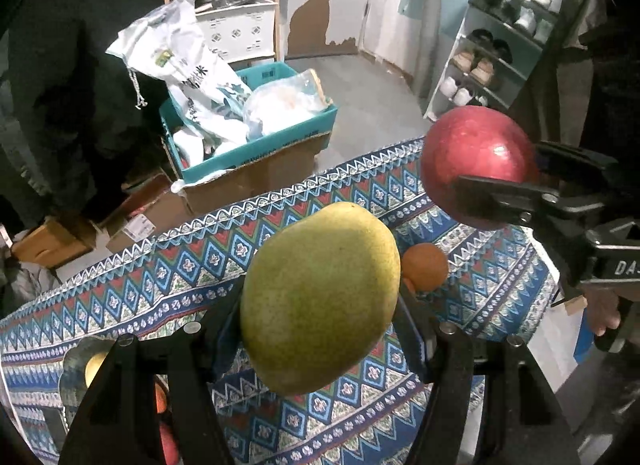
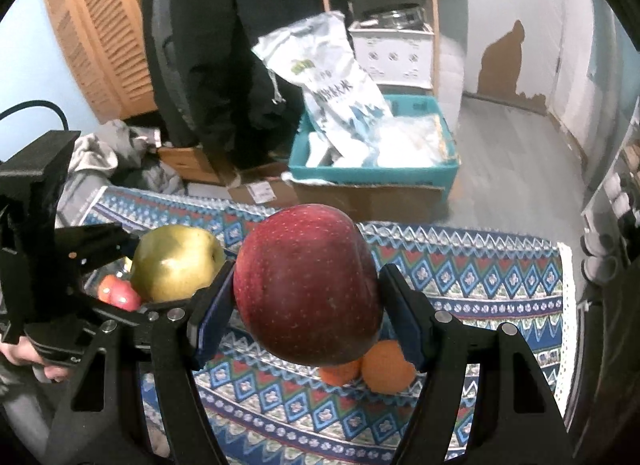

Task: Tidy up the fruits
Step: 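Lift the mango and red apple and carry them over the bowl, then lower the mango and apple into the bowl and open both tools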

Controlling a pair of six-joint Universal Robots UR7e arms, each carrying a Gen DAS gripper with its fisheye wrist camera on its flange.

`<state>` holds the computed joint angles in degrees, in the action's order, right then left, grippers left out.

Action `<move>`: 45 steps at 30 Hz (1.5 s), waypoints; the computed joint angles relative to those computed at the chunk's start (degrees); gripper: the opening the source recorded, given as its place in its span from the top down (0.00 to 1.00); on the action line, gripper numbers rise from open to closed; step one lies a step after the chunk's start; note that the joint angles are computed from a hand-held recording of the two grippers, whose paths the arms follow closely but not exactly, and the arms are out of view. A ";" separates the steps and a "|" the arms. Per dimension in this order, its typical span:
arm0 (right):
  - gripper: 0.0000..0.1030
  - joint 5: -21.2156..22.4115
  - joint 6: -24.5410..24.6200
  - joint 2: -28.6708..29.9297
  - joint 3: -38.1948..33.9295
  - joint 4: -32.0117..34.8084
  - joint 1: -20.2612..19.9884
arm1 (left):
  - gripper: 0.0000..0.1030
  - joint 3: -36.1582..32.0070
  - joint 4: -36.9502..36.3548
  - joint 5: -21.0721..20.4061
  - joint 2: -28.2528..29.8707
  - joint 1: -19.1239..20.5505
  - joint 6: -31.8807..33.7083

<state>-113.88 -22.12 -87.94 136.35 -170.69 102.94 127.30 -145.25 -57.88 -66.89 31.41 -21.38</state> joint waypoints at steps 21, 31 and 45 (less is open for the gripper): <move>0.31 2.99 3.25 6.11 -3.45 1.36 9.68 | 0.34 8.47 9.50 5.73 -20.36 -4.99 -8.93; 0.31 4.72 4.54 12.84 -6.34 1.71 12.71 | 0.34 10.78 17.81 8.53 -30.58 -3.50 -14.33; 0.31 7.55 5.94 23.86 -11.68 2.94 14.74 | 0.34 12.10 25.82 11.77 -41.09 2.55 -18.41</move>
